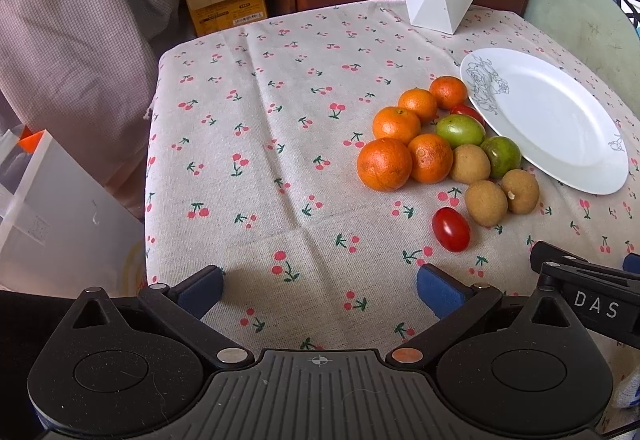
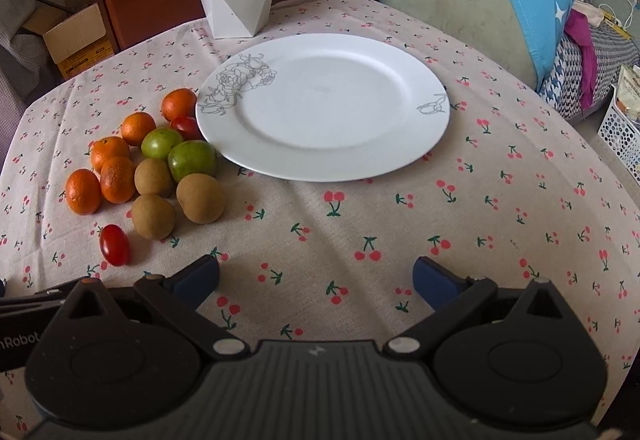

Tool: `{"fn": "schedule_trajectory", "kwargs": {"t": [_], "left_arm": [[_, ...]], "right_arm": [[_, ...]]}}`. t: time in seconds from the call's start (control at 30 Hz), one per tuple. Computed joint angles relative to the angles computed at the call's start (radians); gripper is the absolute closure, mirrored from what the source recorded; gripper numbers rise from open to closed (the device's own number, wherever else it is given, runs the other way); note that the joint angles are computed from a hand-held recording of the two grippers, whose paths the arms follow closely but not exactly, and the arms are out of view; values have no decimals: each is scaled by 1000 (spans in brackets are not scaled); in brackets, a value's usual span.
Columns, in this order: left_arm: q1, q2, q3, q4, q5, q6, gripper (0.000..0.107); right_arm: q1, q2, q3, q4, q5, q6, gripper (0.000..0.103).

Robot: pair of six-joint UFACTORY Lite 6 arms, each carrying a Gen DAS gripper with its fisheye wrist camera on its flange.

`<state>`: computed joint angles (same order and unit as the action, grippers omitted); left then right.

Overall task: Organize fruits
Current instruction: 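Move both tools toward the fruit pile beside the white plate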

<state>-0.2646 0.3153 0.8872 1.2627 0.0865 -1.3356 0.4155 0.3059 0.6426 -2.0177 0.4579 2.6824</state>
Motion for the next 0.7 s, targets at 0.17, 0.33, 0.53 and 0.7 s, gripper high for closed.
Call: {"fn": "schedule_trajectory", "kwargs": {"t": [0.17, 0.33, 0.53, 0.7], "left_arm": [[-5, 2, 3, -17, 9, 13, 4], [-6, 2, -1, 110, 7, -115, 4], [-8, -4, -17, 328, 7, -335, 4], [-10, -6, -20, 336, 8, -347, 4]], "right_arm": [[-10, 2, 7, 8, -14, -23, 1], [-12, 1, 10, 10, -18, -35, 1], [-14, -4, 2, -10, -17, -24, 1], [-17, -7, 0, -12, -21, -30, 1]]}}
